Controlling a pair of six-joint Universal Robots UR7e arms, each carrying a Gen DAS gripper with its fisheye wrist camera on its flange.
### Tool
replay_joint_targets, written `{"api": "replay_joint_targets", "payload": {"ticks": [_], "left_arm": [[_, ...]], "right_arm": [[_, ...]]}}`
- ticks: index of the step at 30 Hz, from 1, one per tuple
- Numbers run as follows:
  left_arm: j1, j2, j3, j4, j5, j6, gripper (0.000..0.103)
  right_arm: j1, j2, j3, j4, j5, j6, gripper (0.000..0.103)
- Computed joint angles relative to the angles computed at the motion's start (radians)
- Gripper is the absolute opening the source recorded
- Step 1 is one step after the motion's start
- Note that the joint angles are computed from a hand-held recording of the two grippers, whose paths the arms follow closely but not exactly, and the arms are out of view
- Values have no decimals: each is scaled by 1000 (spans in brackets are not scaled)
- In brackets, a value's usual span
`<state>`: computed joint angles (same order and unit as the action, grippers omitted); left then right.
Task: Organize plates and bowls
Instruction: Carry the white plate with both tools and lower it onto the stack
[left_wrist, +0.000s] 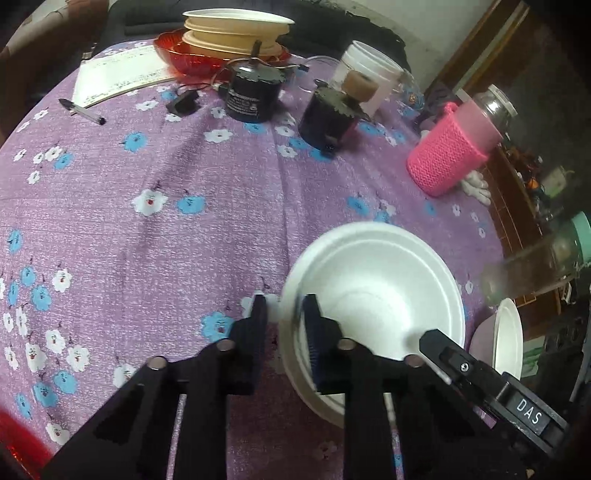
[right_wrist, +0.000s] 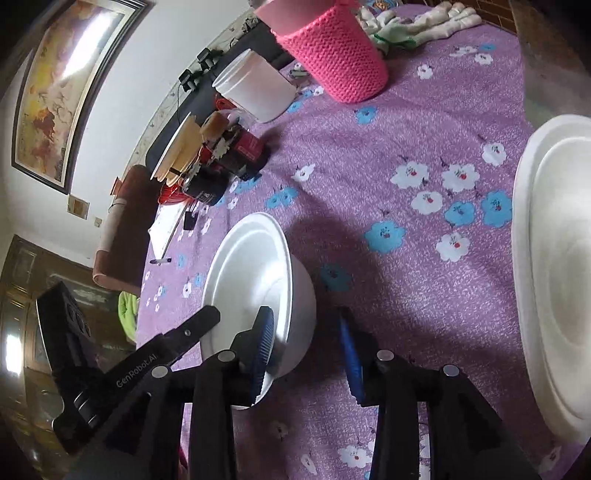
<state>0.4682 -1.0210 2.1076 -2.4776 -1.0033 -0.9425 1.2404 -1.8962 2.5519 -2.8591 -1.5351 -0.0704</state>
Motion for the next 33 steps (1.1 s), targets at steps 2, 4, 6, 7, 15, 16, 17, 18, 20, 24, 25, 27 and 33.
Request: {"api": "replay_joint_targets", "payload": {"ticks": [2, 4, 6, 7, 15, 16, 17, 18, 20, 24, 25, 27, 33], "left_arm": [[-9, 8, -2, 0, 13, 6, 10], [-11, 12, -1, -22, 9, 17, 9], [-17, 8, 0, -22, 12, 16, 9], [-24, 3, 2, -15, 19, 7, 9], [-118, -100, 80, 25, 81, -121, 9], [-137, -124, 97, 51, 86, -153, 9], [-152, -144, 110, 71, 89, -177, 9], [-170, -169, 125, 97, 92, -208, 9], [-214, -226, 152, 165, 101, -277, 9], [-327, -356, 181, 387, 130, -439, 9], [-363, -394, 184, 467, 135, -491, 9], [-420, -456, 183, 612, 139, -573, 9], [-581, -643, 170, 1041, 112, -856, 10]], "right_arm": [[5, 8, 1, -12, -9, 1, 34], [9, 16, 1, -22, -20, 1, 27], [11, 22, -2, -16, -28, 3, 15], [10, 20, -1, -16, -28, 5, 15], [17, -83, 18, 47, 38, -9, 15], [22, -105, 24, 61, 46, -13, 15], [26, -124, 31, 72, 51, -16, 15], [36, -152, 42, 88, 55, -19, 15], [57, -194, 61, 111, 54, -28, 15], [115, -288, 92, 207, 59, -34, 15], [143, -309, 100, 225, 55, -29, 15], [219, -331, 111, 247, 39, -9, 16], [489, -221, 119, 173, -36, 100, 16]]}}
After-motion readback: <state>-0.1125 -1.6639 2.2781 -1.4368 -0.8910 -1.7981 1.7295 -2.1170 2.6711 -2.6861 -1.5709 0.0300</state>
